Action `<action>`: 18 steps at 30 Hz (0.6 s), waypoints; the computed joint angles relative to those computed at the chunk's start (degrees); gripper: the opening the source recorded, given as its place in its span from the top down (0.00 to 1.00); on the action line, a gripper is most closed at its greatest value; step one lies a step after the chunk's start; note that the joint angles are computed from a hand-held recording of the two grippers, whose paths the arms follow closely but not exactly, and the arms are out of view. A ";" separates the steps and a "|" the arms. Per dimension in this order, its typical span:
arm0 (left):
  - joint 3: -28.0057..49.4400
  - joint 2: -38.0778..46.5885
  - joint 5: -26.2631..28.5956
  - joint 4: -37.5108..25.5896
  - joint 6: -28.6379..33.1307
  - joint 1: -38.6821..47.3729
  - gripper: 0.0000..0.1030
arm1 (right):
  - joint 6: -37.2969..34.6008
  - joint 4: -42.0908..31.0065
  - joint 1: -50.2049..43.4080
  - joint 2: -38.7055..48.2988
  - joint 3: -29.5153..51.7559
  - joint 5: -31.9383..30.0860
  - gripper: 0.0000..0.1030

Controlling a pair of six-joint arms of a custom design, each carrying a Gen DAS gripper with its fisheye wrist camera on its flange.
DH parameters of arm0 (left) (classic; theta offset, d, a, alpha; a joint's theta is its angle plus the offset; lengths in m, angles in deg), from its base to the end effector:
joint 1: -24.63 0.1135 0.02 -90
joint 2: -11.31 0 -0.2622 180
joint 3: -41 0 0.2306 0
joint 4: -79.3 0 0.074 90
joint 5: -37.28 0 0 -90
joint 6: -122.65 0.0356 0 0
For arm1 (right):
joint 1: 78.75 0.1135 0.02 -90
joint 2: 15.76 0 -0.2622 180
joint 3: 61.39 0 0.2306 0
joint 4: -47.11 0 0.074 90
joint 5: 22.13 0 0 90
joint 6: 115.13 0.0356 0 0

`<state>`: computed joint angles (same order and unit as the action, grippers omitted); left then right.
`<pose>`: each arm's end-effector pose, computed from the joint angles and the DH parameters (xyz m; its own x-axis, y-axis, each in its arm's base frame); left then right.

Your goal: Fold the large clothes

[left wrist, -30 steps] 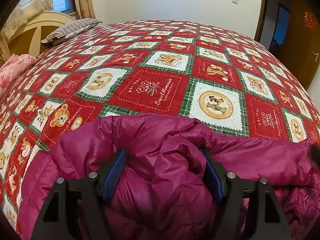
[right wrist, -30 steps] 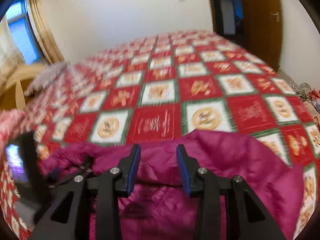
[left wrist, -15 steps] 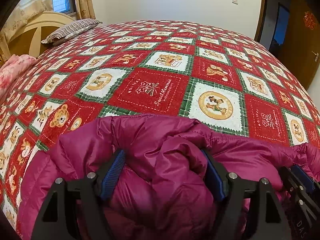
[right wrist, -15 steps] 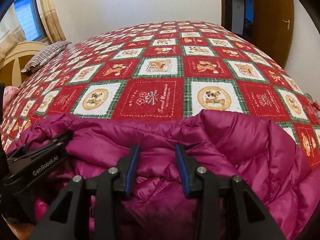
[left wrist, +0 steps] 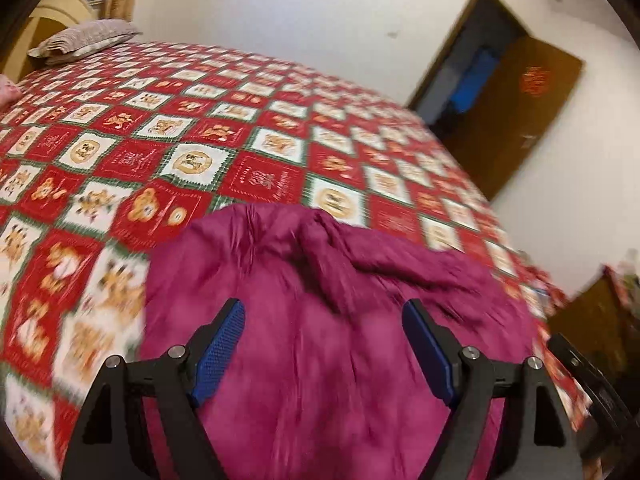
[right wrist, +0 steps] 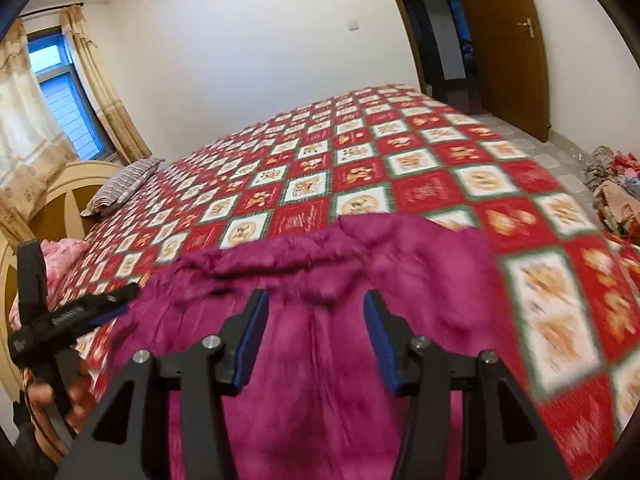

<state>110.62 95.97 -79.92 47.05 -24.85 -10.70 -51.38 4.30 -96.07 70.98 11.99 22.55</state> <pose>0.2460 -0.1544 0.2371 -0.5426 -0.5349 -0.6477 -0.3651 0.8446 -0.3916 0.2792 -0.0606 0.2397 -0.6367 -0.1272 -0.7606 -0.5019 0.8171 0.2835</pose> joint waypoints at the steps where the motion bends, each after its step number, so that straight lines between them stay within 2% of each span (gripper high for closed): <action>1: -2.11 -3.42 -1.16 -1.01 -0.61 -2.58 0.21 | -4.07 -4.45 -3.14 -2.68 -0.64 -1.35 0.49; 4: -2.45 -9.89 -8.49 -9.35 -5.06 -14.24 0.21 | -18.28 -18.71 -13.69 -7.96 -0.84 -5.36 0.46; 5: -1.45 -10.99 -12.54 -14.46 -8.32 -19.92 0.21 | -26.18 -26.10 -19.10 -8.64 0.14 -6.86 0.44; 7: 0.58 -10.91 -18.18 -23.24 -15.71 -29.13 0.21 | -41.59 -39.65 -29.40 -7.63 2.68 -8.76 0.37; 10: 4.23 -6.81 -23.18 -37.66 -31.82 -42.73 0.21 | -58.88 -51.86 -41.03 -5.59 4.57 -7.67 0.36; 12: 7.78 -1.43 -22.90 -47.45 -43.70 -49.60 0.21 | -70.60 -57.59 -49.48 -3.52 5.22 -4.98 0.36; 13: 9.63 2.19 -21.89 -51.53 -50.04 -53.06 0.21 | -73.13 -58.53 -51.42 -3.00 5.22 -4.06 0.36; 15: 11.07 6.05 -19.77 -54.10 -56.60 -56.79 0.21 | -79.29 -59.42 -56.39 -1.34 4.45 -1.03 0.36; 18: 10.03 10.09 -17.02 -49.58 -61.70 -60.67 0.21 | -82.89 -57.18 -60.51 0.57 2.33 2.76 0.34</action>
